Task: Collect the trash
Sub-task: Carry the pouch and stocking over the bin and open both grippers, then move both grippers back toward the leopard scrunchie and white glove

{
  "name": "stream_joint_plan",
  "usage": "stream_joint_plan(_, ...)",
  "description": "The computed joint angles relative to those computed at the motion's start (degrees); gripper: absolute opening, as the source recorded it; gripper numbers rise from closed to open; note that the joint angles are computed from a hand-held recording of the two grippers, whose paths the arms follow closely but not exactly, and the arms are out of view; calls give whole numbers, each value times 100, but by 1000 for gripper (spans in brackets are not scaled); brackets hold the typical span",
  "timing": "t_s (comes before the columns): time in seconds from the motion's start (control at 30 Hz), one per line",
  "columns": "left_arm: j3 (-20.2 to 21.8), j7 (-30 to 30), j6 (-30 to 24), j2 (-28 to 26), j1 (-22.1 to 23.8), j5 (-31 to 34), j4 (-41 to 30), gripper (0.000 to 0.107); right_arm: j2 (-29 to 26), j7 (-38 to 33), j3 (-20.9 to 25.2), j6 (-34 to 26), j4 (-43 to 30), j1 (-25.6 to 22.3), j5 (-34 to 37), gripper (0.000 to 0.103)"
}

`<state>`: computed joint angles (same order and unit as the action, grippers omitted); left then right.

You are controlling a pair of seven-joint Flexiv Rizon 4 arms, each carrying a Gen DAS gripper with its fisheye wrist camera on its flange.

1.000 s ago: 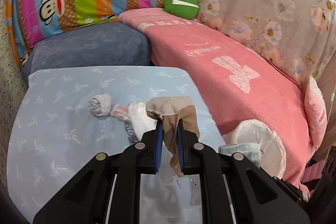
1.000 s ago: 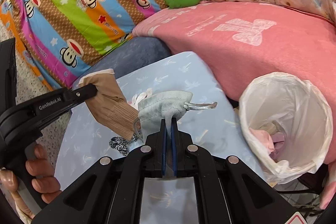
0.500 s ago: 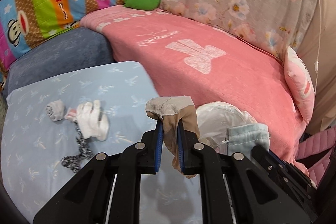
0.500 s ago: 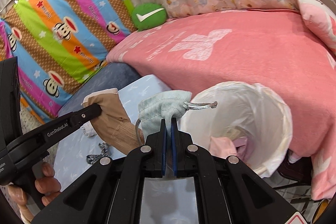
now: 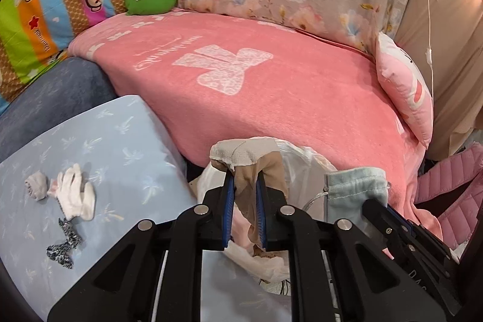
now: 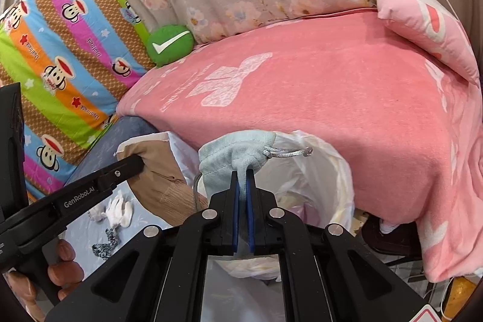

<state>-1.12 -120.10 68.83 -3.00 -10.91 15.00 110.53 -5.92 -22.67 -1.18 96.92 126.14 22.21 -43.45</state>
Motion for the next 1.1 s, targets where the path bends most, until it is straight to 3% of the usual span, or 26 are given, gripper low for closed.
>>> stream_joint_plan(0.1,-70,230,-21,-195,-14,-218,-118,20,-13,82,-92,-1,-10,-3,-80,4)
stream_joint_plan(0.17,-41,196,-31,-271,-63,-182,-195,35,-38,97,-108,-30,-31,-13,-93,4)
stream_joint_plan(0.23,78,-252,-109,-293,-185,336,-354,61,-74,15,-34,-55,-52,-75,1,4)
stream_joint_plan(0.27,113,-423,-130,-291,-223,539,-410,64,-94,-54,19,-85,-77,-103,82,4)
stream_joint_plan(0.73,130,-886,-419,-165,-154,1081,-386,64,-241,-448,11,-141,-243,146,455,5)
stream_joint_plan(0.87,120,-876,-399,-124,-94,987,-278,64,-309,-421,-110,-239,-355,299,332,10)
stream_joint_plan(0.97,119,-880,-400,-89,-55,946,-208,65,-392,-610,81,-355,-506,215,461,10)
stream_joint_plan(1.1,126,-941,-404,-28,-1,979,-120,68,-389,-446,-97,-295,-532,377,251,19)
